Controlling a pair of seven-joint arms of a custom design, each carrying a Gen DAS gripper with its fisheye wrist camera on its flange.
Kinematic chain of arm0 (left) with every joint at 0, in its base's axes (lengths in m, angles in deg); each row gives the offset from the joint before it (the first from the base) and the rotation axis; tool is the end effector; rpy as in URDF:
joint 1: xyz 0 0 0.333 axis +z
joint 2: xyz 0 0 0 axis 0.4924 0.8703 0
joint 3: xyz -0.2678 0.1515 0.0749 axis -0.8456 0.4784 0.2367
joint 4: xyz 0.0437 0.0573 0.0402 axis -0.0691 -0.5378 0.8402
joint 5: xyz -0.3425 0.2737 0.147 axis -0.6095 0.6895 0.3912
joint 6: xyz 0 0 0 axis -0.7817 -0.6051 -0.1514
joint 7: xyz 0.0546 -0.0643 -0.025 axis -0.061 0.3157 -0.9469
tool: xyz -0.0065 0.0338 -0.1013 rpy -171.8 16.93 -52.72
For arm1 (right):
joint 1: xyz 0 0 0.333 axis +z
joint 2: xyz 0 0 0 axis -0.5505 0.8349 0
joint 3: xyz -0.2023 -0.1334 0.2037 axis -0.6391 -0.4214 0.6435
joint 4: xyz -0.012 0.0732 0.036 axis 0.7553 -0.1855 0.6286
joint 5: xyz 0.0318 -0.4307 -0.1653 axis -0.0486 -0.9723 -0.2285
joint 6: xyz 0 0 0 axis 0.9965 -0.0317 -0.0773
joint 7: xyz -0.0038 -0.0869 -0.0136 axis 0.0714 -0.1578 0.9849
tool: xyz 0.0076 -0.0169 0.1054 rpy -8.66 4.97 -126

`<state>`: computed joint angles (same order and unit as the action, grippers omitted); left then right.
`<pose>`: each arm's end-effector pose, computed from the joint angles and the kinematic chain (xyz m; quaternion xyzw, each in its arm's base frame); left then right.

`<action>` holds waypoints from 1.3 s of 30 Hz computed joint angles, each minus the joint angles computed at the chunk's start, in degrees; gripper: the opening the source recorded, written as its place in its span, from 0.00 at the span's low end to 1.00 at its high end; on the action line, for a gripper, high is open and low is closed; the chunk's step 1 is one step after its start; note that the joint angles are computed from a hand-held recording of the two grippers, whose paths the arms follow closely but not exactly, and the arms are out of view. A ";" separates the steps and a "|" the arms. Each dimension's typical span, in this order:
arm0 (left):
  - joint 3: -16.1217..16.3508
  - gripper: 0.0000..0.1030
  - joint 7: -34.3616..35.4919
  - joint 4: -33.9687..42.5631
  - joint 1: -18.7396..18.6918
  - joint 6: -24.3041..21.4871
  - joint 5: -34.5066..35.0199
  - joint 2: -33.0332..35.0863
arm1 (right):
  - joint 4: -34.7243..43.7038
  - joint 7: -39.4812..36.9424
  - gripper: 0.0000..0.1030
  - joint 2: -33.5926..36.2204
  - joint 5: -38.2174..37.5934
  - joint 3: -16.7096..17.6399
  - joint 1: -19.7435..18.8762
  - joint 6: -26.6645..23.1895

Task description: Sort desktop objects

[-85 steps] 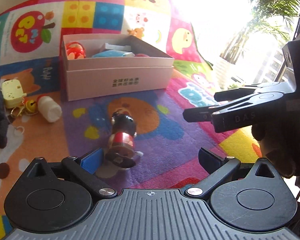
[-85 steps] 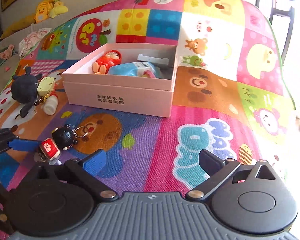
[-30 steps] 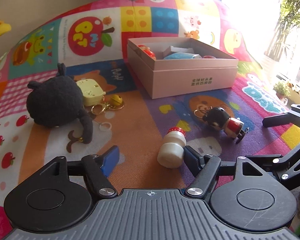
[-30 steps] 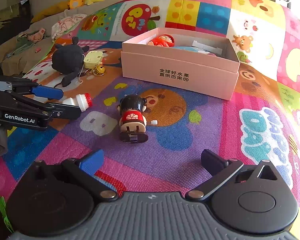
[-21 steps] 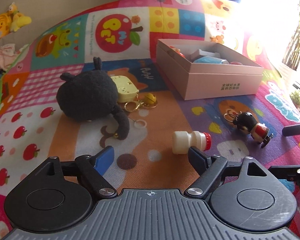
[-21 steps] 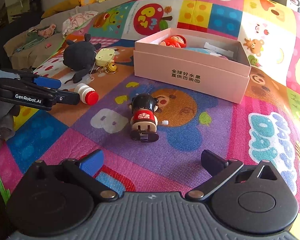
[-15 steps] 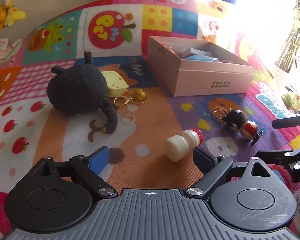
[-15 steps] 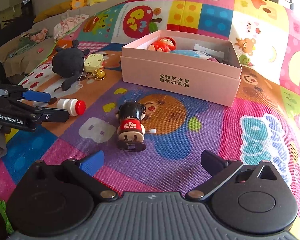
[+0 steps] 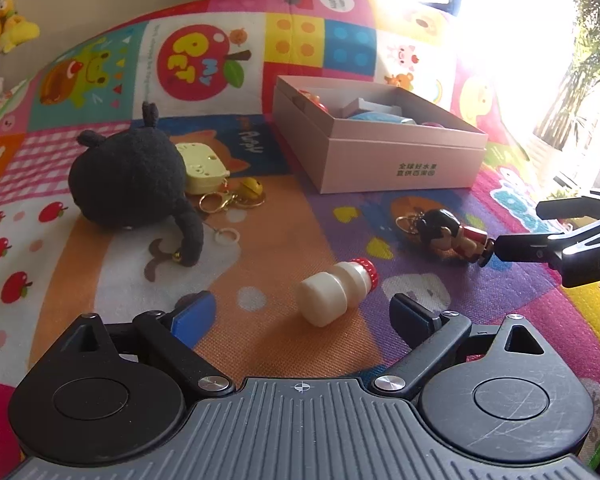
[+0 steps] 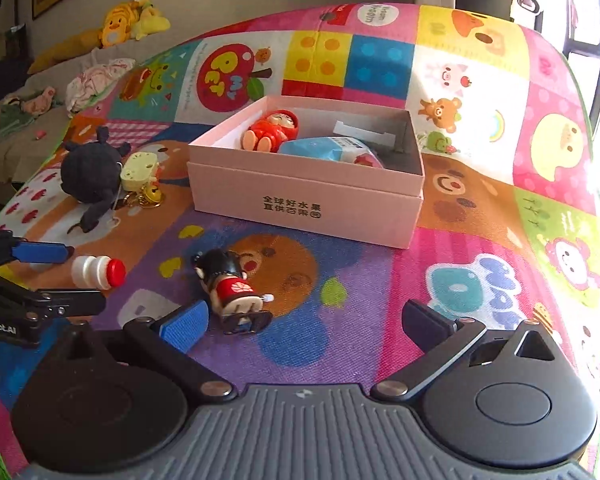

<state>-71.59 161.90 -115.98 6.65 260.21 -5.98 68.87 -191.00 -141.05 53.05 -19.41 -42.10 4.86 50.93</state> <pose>0.4919 -0.2408 0.3768 -0.4510 0.7839 -0.3933 0.1654 0.4118 0.4997 0.4053 -0.6344 0.6459 -0.3038 0.2968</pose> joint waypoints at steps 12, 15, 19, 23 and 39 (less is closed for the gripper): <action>-0.41 0.95 -0.32 -0.26 0.69 -0.72 -2.85 -0.92 | 9.62 -15.20 0.29 9.03 5.08 -3.32 2.10 3.99; 0.01 0.95 1.09 -0.32 0.40 -4.20 -5.45 -1.88 | 7.69 -13.99 0.29 7.00 5.01 -3.76 2.91 3.89; -1.88 0.87 4.32 1.76 -0.01 -2.29 -8.58 -0.36 | 3.89 -13.42 0.29 3.17 6.12 -2.77 2.47 4.41; -3.47 0.75 -0.64 3.42 -0.37 2.19 -3.48 2.27 | 1.01 -13.51 0.27 0.10 6.96 -1.03 1.81 3.63; -0.24 0.46 7.55 1.57 -5.26 1.58 -6.56 -1.85 | -3.95 -9.03 0.27 -6.30 5.29 2.18 -0.59 3.59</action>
